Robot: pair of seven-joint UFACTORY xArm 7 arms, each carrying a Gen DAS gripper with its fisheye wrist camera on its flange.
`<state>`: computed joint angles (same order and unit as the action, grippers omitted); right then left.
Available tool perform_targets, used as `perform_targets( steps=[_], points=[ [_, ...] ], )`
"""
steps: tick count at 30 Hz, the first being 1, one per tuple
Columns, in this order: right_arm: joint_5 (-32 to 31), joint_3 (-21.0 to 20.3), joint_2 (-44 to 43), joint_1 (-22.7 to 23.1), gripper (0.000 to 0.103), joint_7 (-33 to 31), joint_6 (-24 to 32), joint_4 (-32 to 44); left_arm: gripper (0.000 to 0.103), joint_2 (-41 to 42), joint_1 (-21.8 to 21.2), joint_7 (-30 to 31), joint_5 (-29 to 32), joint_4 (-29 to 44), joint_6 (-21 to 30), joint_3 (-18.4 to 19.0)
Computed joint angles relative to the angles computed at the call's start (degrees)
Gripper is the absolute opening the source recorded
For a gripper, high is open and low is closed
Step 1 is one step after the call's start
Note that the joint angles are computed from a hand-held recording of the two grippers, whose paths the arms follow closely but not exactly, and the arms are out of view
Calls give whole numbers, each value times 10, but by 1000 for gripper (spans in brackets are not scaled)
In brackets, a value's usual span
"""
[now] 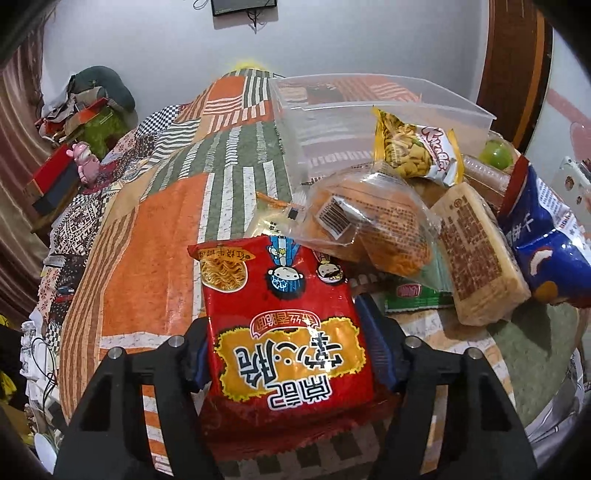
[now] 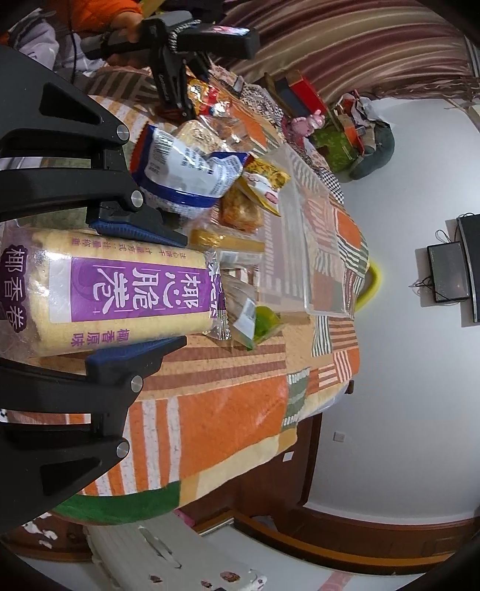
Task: Organize snacks
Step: 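Carry the red chip bag and purple roll pack into the clear box, release both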
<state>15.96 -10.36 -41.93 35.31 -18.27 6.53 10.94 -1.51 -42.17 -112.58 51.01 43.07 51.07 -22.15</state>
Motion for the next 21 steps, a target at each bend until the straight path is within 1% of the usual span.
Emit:
perform_targets(
  steps=[2,7,10,11,14,16,21],
  points=[
    [1,-4,8,6,42,-2,-8,7,66,-14,-2,3,-8,-8,4,-3],
    [2,-23,36,32,42,-12,-36,26,66,-60,-6,-10,-25,-19,46,-25],
    [1,-33,52,52,42,-13,-55,37,66,-103,-1,-12,-30,-28,64,-38],
    [1,-34,58,57,42,-11,-63,40,66,-114,3,-10,-29,-29,66,-43],
    [-3,-55,76,86,42,-13,-80,55,66,-137,19,2,-23,-26,71,-55],
    [-7,-66,88,103,42,-10,-93,64,66,-146,32,12,-13,-20,64,-58],
    [-28,-88,123,143,42,2,-125,91,66,-136,64,30,23,10,53,-65]
  ],
)
